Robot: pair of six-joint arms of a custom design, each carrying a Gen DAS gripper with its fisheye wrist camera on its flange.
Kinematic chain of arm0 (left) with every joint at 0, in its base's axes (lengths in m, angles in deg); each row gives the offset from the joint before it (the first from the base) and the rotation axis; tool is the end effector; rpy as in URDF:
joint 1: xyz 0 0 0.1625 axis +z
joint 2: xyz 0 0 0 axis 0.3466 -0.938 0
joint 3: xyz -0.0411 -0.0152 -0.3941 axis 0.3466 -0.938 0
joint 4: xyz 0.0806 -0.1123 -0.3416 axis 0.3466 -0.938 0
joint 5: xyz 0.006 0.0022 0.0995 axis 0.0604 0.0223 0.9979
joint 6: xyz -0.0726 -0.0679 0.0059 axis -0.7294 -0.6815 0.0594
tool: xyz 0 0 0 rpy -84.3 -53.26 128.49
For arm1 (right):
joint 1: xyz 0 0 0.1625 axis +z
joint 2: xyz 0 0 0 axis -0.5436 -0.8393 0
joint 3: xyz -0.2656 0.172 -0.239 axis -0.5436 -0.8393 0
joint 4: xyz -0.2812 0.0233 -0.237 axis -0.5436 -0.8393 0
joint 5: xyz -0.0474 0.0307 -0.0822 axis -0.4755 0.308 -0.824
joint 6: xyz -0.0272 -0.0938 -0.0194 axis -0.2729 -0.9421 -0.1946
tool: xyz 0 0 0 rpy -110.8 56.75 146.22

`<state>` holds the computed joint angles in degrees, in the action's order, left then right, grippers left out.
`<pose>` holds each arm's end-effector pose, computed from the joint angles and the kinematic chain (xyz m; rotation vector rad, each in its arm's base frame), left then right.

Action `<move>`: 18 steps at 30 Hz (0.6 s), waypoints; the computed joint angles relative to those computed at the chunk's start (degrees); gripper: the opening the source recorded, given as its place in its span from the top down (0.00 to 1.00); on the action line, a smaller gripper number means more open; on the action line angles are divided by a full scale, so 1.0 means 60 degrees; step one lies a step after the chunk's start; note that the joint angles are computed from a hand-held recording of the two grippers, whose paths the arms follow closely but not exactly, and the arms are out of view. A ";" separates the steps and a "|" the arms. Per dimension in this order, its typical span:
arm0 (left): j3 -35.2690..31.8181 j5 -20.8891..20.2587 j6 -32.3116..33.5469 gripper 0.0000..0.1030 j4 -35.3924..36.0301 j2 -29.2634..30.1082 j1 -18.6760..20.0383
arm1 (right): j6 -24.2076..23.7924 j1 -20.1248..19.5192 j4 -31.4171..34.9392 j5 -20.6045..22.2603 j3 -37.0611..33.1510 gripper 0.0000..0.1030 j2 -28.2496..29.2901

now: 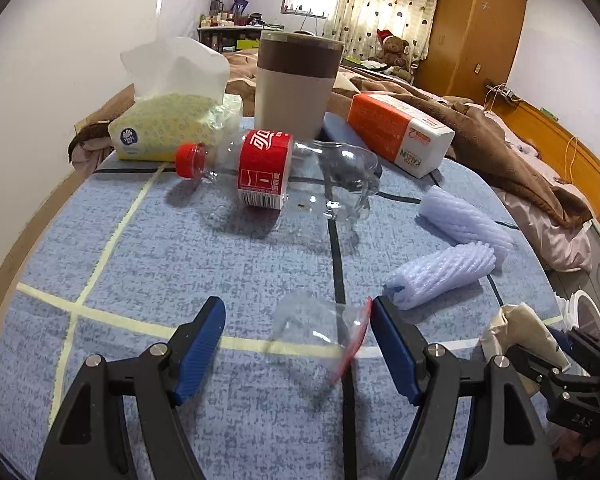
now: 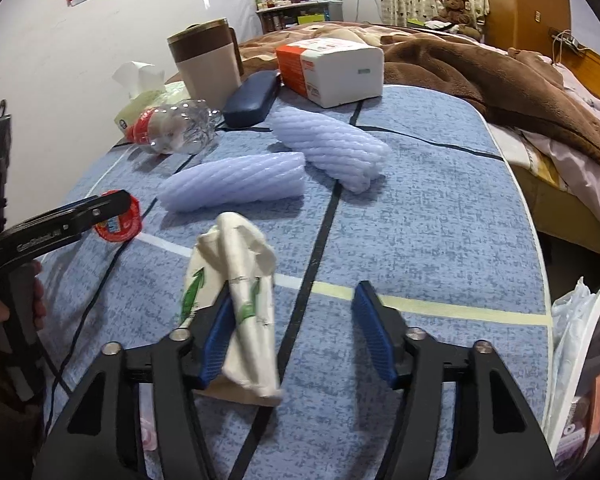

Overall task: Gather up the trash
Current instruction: 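Move the right tool to the white cloth bag while the left tool reaches the clear plastic cup, then grasp the white cloth bag with the right tool while the left tool grasps the clear plastic cup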

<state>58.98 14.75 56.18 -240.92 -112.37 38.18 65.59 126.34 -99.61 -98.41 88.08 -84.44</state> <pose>-0.2141 -0.7195 0.0969 0.5669 2.4473 -0.8073 0.1234 -0.6282 0.2001 0.3351 -2.4199 0.7782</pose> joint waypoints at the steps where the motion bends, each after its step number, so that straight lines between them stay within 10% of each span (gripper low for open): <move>1: -0.0044 0.0011 0.0067 0.26 0.0001 0.0029 0.0007 | 0.0004 -0.0009 -0.0004 0.0070 0.0036 0.52 -0.0024; 10: -0.0122 -0.0067 0.0119 0.27 0.0138 0.0095 0.0039 | -0.0316 0.0045 -0.0245 0.0235 0.0138 0.73 0.0045; 18: -0.0019 -0.0085 0.0252 0.56 0.0174 0.0048 0.0001 | -0.0420 0.0065 -0.0428 0.0311 0.0195 0.82 0.0077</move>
